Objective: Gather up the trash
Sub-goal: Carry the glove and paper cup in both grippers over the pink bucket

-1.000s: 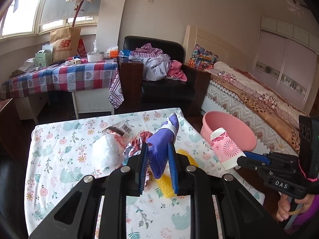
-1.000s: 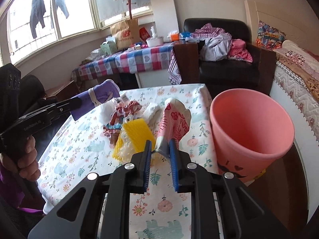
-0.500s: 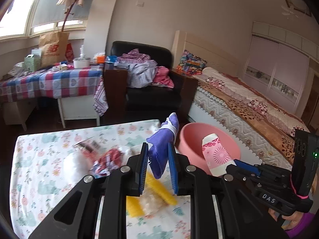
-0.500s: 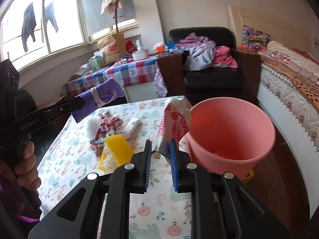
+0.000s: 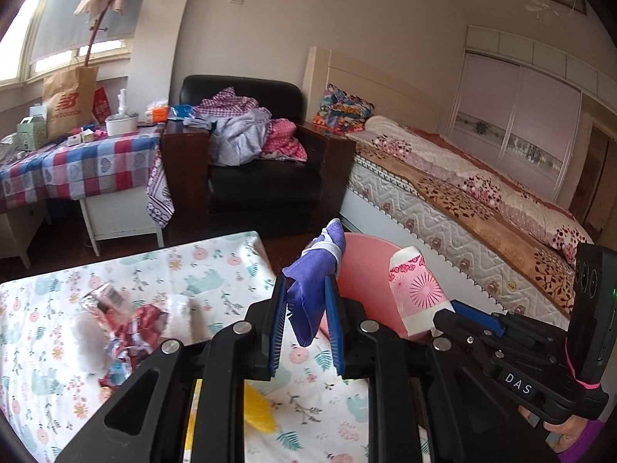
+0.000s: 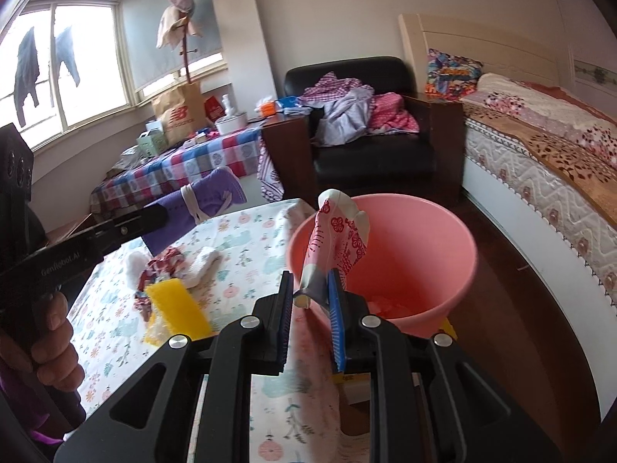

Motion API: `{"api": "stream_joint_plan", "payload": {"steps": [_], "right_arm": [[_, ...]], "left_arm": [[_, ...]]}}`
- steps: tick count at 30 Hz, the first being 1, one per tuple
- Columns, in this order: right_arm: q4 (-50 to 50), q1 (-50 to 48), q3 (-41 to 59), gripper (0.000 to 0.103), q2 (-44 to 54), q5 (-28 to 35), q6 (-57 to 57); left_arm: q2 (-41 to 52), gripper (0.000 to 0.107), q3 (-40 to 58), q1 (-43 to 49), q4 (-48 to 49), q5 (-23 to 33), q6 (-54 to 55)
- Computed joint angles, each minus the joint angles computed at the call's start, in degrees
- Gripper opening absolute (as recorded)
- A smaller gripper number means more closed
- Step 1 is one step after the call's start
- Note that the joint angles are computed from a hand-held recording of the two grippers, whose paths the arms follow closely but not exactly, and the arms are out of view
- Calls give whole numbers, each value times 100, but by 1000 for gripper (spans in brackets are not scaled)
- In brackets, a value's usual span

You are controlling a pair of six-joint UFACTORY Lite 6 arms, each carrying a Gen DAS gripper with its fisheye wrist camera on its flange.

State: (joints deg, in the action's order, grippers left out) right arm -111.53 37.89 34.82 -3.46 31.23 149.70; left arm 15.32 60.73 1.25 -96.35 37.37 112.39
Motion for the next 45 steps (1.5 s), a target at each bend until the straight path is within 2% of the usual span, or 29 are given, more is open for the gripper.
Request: {"api": "stream_joint_plan", "payload": {"steps": [14, 24, 45], "right_arm": [[-1228, -735, -367, 18, 194, -147, 1229], [-2171, -1318, -372, 18, 536, -183, 2026], [-2706, -1702, 281, 18, 1498, -212, 2333]], "left_arm": [[640, 19, 361, -1271, -563, -679, 229], [1255, 19, 863, -1857, -1044, -1280, 492], [2487, 19, 2106, -2279, -420, -1868, -392]]}}
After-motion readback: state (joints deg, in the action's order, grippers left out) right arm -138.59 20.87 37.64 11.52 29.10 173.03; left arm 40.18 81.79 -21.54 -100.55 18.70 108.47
